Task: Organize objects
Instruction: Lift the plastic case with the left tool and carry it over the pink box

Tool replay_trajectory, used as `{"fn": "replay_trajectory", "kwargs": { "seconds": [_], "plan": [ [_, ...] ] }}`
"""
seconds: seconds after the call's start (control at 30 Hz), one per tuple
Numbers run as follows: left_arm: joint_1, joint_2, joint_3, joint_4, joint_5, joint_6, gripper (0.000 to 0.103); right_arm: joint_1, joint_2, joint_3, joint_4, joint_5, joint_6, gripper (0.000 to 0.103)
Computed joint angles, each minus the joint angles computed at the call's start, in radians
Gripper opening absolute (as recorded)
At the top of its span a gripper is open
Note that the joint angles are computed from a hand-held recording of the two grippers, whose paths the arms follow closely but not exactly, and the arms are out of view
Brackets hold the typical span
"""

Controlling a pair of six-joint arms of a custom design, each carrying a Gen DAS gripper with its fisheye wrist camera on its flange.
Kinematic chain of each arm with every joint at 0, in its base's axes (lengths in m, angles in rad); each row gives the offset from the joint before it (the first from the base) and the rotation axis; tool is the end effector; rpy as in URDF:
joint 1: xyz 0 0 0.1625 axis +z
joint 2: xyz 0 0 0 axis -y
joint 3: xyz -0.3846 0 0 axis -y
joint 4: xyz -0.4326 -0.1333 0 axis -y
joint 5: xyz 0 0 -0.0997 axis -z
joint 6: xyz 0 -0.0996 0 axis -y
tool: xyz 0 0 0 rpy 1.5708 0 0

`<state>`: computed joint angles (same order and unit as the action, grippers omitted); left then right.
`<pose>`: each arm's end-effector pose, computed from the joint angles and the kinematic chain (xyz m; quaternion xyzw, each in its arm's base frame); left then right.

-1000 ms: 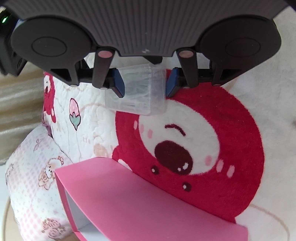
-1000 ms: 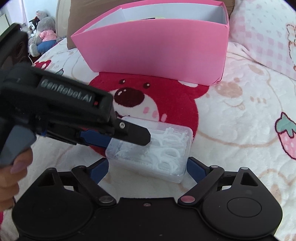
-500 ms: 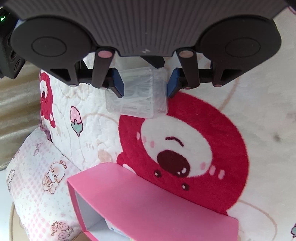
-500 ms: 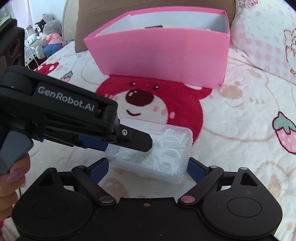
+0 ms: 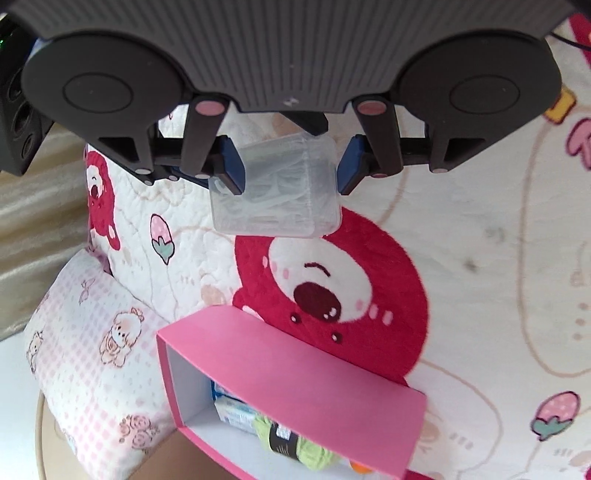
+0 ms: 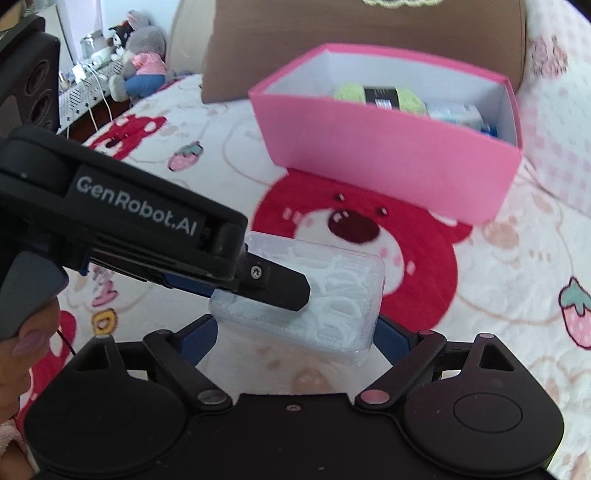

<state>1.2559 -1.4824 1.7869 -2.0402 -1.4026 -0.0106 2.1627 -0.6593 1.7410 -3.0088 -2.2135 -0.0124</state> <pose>-0.0312 -0.5800 0.3354 0.1437 0.9827 -0.0945 0.0693 0.4117 -0.4805 -0.0237 0.2244 -0.9081 0.2499 0.2499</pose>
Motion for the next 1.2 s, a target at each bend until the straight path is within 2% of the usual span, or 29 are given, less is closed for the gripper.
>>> {"fn": "replay_trajectory", "kwargs": {
  "seconds": [0.13,0.57,0.7,1.2],
  "plan": [
    [-0.014,-0.035,0.01,0.01,0.03,-0.008,0.052,0.024,0.012,-0.011,0.003,-0.006,0.023,0.093],
    [-0.041,-0.112,0.018,0.019,0.026,0.017,0.053,0.083,0.007,-0.043,0.029,-0.034,0.055,0.093],
    [-0.051,-0.131,0.017,0.013,0.017,0.06,0.053,0.096,0.01,-0.057,0.02,-0.047,0.042,0.093],
    [-0.066,-0.129,-0.036,-0.004,-0.022,0.082,0.054,0.121,0.024,-0.132,0.013,-0.062,-0.025,0.093]
  ]
}}
